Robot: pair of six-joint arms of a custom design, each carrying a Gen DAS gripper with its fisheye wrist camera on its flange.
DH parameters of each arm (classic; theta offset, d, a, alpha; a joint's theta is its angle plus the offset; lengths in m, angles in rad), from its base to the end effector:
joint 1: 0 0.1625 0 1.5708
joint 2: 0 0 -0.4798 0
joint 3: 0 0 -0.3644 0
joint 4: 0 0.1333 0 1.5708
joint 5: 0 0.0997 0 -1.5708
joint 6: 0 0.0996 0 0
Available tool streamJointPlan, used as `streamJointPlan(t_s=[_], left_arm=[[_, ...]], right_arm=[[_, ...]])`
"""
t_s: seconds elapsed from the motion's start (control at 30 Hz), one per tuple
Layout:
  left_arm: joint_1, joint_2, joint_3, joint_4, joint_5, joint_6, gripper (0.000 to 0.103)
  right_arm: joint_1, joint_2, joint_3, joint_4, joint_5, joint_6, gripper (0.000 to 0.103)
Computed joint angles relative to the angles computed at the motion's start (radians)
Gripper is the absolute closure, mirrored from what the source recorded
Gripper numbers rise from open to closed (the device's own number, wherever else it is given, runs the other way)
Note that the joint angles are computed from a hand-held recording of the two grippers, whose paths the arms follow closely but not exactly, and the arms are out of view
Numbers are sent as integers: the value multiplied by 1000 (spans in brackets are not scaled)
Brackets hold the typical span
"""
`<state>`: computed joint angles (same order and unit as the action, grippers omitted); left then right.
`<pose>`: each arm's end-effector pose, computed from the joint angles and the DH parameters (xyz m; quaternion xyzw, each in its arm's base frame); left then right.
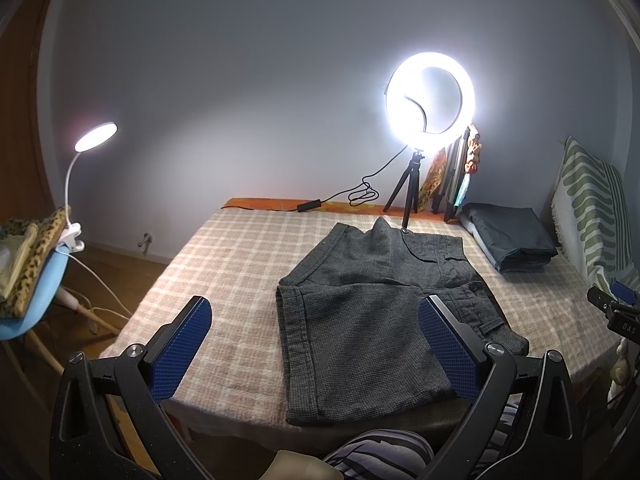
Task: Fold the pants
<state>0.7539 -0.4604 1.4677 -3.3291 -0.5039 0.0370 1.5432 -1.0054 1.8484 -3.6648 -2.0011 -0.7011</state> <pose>-0.3814 -0.6606 0.1005 0.1620 0.8064 -0.4719 0.3175 0.0747 -0.6190 0.3617 0.1437 -0.7888 0.4728 0.3655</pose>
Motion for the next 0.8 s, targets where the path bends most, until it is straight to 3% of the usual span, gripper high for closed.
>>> streamJointPlan(t_s=[0.6,0.8], left_arm=[[12,-3,1,26,-20,-19,0],[35,-24,16,45,-91,-24,0]], right_arm=[[-4,3,-1,10,-1,10,2],[-9,-12,12,16,24,-16,3]])
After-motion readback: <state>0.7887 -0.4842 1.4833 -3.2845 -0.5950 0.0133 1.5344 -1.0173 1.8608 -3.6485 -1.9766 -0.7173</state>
